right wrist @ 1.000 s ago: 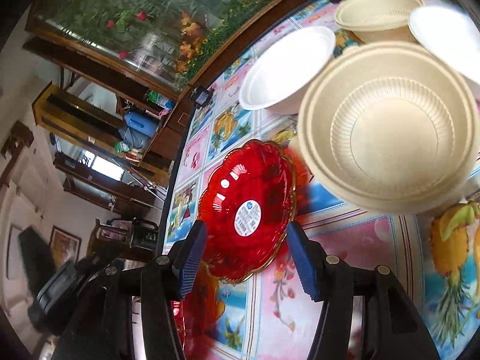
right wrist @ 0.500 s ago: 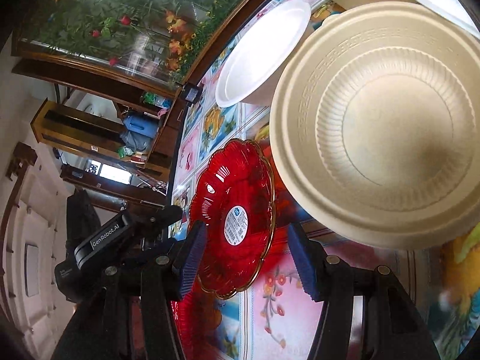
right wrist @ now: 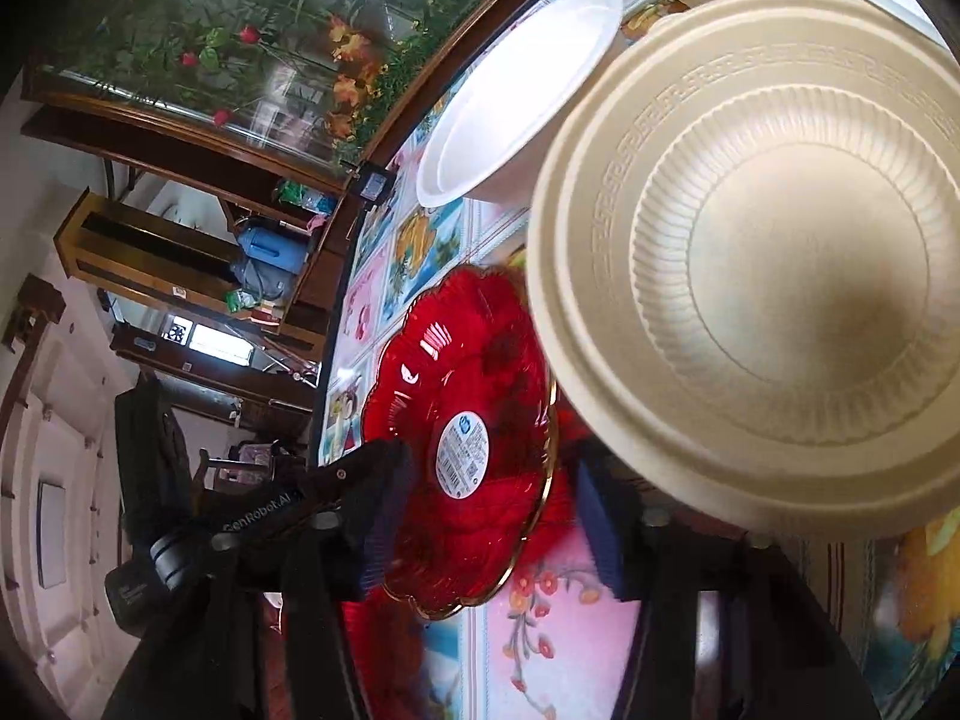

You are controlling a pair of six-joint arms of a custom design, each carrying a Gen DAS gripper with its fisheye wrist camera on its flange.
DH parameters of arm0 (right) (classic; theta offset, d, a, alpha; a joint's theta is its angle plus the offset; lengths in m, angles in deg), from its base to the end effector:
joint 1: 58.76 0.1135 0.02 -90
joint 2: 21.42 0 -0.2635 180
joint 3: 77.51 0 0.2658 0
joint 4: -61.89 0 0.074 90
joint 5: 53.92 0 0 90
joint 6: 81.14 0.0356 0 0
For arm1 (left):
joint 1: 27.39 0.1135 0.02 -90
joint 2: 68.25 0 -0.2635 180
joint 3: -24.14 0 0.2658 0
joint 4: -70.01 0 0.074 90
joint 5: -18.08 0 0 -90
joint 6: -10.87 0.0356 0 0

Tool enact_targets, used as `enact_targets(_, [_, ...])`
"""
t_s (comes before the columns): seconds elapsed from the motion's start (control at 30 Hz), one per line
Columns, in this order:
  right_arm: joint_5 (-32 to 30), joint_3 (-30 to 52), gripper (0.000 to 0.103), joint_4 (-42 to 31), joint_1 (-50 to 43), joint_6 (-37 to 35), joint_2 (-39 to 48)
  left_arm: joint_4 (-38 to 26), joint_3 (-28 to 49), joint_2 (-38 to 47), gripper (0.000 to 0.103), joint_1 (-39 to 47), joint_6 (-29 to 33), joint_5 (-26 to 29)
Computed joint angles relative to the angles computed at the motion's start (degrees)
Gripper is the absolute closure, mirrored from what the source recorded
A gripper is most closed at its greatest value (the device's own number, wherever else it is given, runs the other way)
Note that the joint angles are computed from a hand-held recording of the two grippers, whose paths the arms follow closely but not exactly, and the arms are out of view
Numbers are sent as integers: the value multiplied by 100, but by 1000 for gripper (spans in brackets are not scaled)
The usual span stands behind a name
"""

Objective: Organize plates and bowls

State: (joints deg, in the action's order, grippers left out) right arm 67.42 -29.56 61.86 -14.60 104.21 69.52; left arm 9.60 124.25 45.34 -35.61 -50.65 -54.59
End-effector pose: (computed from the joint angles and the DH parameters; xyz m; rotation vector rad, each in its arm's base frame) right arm 0.2246 0.1923 0.1245 1.2307 1.9283 0.7055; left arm 0.4081 -0.0697 0.1893 0.9363 2.6316 -0.3494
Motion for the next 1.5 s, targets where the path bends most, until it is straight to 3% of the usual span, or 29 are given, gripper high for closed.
enact_targets(0.07, [-86, -69, 88, -30, -52, 131, 0, 0, 25, -6, 84, 6, 65, -47])
enact_targets(0.1, [-143, -146, 92, 58, -75, 207, 5, -48, 81, 10, 84, 7, 89, -56])
enact_targets(0.17, [-244, -297, 92, 375, -107, 240, 15, -265, 311, 73, 84, 41, 154, 3])
enact_targets(0.3, [-225, -253, 91, 333, -83, 225, 54, -687, 883, 310, 75, 5, 289, 65])
enact_targets(0.4, [-225, -294, 92, 400, -75, 235, 50, -841, 1097, 514, 75, -74, 211, -70])
enact_targets(0.63, [-208, -192, 92, 224, -58, 188, 58, -462, 643, 357, 75, -171, 109, -208])
enact_targets(0.77, [-143, -70, 93, -20, -9, 149, 51, -244, 441, 207, 89, -100, 44, -246])
enact_targets(0.93, [125, 10, 93, -171, 94, 46, -26, -163, 303, -130, 90, 141, 57, 132])
enact_targets(1.17, [594, 198, 94, -260, 403, -79, -164, -605, 437, -539, 92, 709, 580, 703])
enact_targets(1.37, [1016, 1290, 94, -1332, 854, -348, -80, -1002, 634, -700, 92, 1642, 1374, 1212])
enact_targets(1.5, [1103, 2566, 94, -2303, 1120, -735, 468, -864, 588, -718, 91, 2340, 1855, 1286])
